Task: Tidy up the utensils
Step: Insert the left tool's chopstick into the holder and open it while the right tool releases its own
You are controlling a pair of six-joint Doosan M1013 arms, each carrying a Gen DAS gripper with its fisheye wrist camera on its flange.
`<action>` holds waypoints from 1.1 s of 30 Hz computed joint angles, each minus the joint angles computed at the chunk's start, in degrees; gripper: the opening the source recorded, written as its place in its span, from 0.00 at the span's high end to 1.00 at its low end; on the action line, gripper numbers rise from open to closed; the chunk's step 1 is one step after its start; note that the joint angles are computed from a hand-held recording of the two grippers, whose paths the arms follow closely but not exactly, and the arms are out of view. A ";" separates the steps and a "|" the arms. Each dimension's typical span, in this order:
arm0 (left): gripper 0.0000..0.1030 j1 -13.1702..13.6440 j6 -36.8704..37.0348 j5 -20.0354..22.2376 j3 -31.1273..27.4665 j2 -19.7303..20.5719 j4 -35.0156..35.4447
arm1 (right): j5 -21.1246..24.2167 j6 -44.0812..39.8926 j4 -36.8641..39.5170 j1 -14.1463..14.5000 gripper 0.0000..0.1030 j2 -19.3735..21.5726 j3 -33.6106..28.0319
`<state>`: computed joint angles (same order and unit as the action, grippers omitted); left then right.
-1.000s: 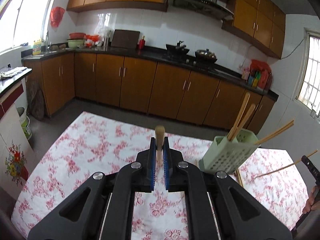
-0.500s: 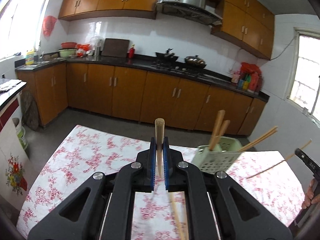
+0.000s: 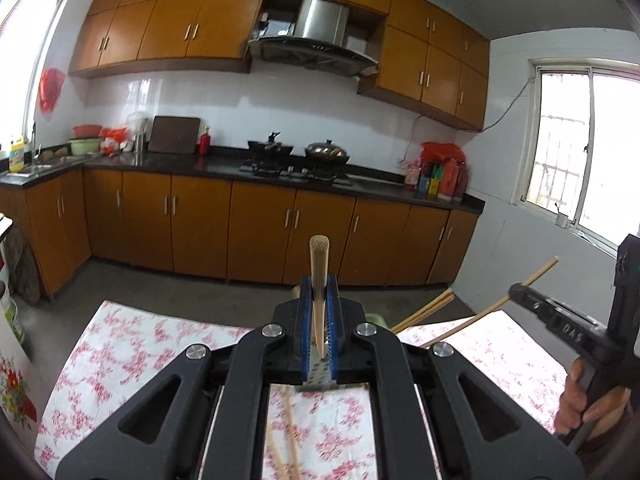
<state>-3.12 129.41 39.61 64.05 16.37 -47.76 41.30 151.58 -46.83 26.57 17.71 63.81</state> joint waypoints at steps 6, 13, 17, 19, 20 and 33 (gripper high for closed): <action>0.93 -1.96 -3.45 -2.39 -2.48 1.46 2.40 | -0.86 0.17 -1.03 -0.18 0.92 1.42 -2.65; 0.93 -3.29 -9.62 -2.03 -5.42 3.99 9.17 | -0.31 0.71 -1.19 -1.37 0.92 4.04 -5.94; 0.93 -3.43 -12.18 -0.92 -6.17 4.91 11.62 | 0.80 -2.02 2.94 -2.53 0.92 6.01 -7.94; 0.93 -3.25 -12.92 0.12 -6.62 5.54 11.75 | 1.14 -3.37 5.14 -2.99 0.92 6.78 -8.58; 0.93 -3.15 -13.19 0.51 -6.77 5.72 11.87 | 1.30 -3.76 5.79 -3.10 0.92 7.10 -8.87; 0.93 -2.97 -15.62 5.44 -8.69 7.82 12.93 | 3.77 -5.52 6.57 -2.73 0.83 9.19 -10.97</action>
<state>-6.09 113.79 45.05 55.36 24.19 -34.83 45.07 146.05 -40.26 23.83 26.90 52.84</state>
